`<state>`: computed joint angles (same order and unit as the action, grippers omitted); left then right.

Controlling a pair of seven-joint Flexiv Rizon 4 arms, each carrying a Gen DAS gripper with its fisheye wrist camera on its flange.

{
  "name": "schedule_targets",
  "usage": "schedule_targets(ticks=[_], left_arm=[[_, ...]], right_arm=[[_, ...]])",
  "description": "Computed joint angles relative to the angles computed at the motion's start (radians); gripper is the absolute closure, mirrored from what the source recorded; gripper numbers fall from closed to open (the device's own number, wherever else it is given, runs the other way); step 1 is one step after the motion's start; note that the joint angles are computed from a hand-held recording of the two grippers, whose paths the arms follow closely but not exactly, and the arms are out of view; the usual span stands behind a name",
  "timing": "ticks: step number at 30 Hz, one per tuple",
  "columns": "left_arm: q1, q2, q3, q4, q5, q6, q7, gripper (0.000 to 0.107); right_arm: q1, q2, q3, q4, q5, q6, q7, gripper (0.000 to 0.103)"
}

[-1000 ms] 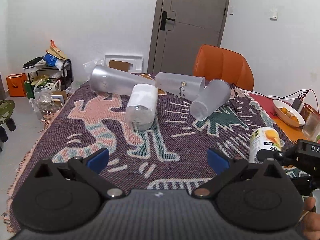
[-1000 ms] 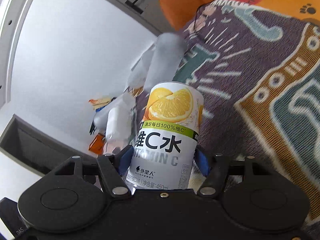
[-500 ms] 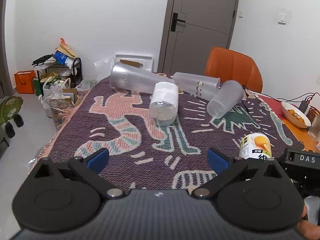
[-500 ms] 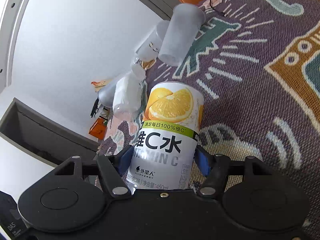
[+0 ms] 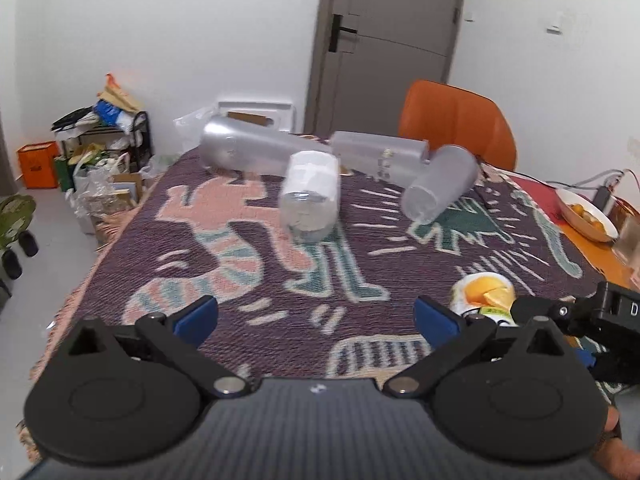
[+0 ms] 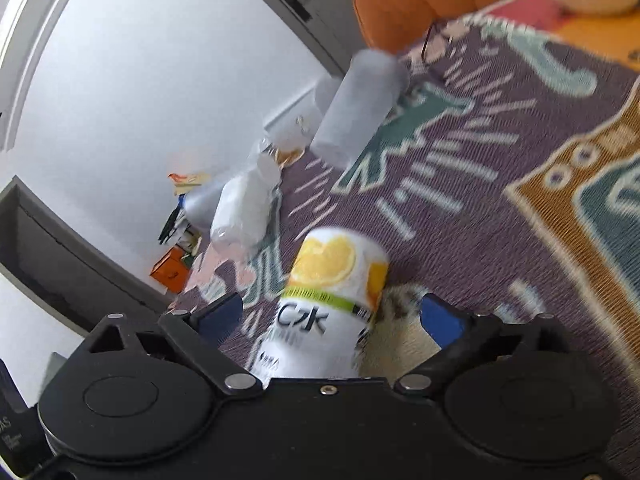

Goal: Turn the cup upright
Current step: 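Grasp the bottle with the left tool while the right tool releases it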

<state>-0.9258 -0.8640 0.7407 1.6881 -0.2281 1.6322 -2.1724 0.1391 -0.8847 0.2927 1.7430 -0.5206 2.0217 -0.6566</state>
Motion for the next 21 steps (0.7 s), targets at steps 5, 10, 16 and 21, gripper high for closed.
schedule_targets(ticks=[5, 10, 16, 21], left_arm=[[0.042, -0.012, -0.054, -0.063, 0.017, -0.008, 0.027, 0.004], [0.079, -0.029, -0.102, -0.132, 0.046, -0.021, 0.054, 0.004], [0.154, -0.042, -0.207, -0.225, 0.094, -0.063, 0.085, 0.005], [0.241, -0.049, -0.331, -0.298, 0.145, -0.101, 0.130, 0.005]], right_arm=[[0.149, 0.046, -0.195, 0.037, 0.183, 0.043, -0.099, 0.003], [0.152, 0.049, -0.222, 0.041, 0.264, 0.028, -0.154, 0.002], [0.200, 0.056, -0.295, 0.049, 0.385, 0.029, -0.221, 0.000], [0.196, 0.053, -0.310, 0.045, 0.444, 0.025, -0.245, 0.000]])
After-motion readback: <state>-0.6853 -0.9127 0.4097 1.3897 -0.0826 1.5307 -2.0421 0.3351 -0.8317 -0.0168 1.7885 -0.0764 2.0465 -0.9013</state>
